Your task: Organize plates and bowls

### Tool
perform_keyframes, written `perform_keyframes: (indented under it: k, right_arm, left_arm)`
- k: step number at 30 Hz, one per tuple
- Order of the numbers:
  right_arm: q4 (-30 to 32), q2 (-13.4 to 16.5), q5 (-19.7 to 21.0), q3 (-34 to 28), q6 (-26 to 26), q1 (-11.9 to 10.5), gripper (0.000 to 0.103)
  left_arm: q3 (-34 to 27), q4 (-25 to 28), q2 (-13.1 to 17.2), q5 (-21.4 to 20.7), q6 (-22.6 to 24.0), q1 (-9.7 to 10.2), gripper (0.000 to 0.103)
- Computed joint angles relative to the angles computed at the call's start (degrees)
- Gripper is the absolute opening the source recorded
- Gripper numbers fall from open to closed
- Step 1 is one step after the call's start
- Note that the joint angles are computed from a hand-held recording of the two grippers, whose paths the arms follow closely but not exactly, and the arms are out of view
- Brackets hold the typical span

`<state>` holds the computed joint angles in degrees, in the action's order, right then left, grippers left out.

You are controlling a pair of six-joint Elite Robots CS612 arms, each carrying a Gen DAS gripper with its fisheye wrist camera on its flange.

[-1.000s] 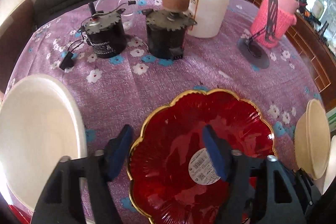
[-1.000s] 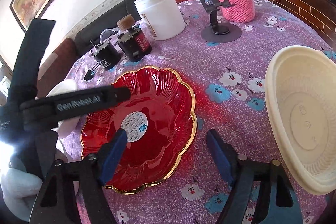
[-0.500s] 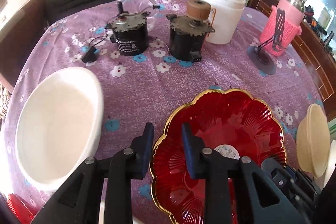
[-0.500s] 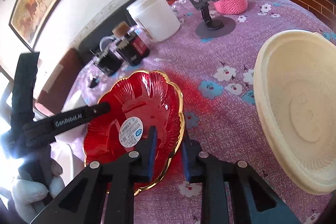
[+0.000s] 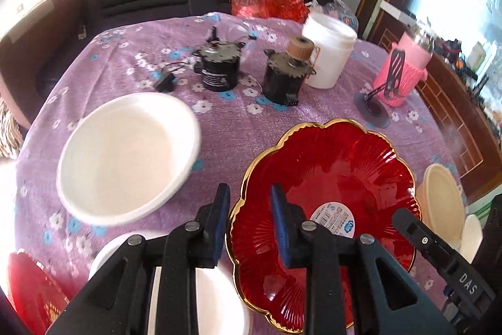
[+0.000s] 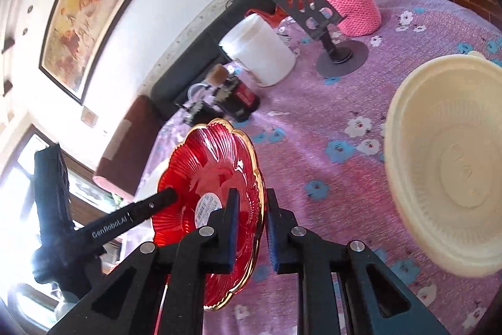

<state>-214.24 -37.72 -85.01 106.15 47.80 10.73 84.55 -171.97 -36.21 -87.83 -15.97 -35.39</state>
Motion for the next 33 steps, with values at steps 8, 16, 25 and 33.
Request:
perform_keyframes:
  k: [8, 16, 25, 33]
  right_arm:
    - [-0.5, -1.4, 0.1, -0.5, -1.7, 2.6, 0.018]
    - [2.7, -2.9, 0.1, -3.0, -5.7, 6.9, 0.018]
    - [9.3, -1.4, 3.4, -8.7, -8.1, 11.3, 0.018]
    - [19.3, 2.5, 7.8, -16.1, -9.0, 14.0, 0.018]
  left_arm:
    - [6.8, -6.4, -4.1, 0.8, -3.3, 1.53, 0.026]
    - [14.8, -13.2, -8.6, 1.1, -7.9, 4.54, 0.026]
    - [23.8, -21.1, -12.3, 4.7, -12.1, 7.97, 0.026]
    - [27.8, -23.4, -12.1, 5.5, -16.2, 11.73, 0.026]
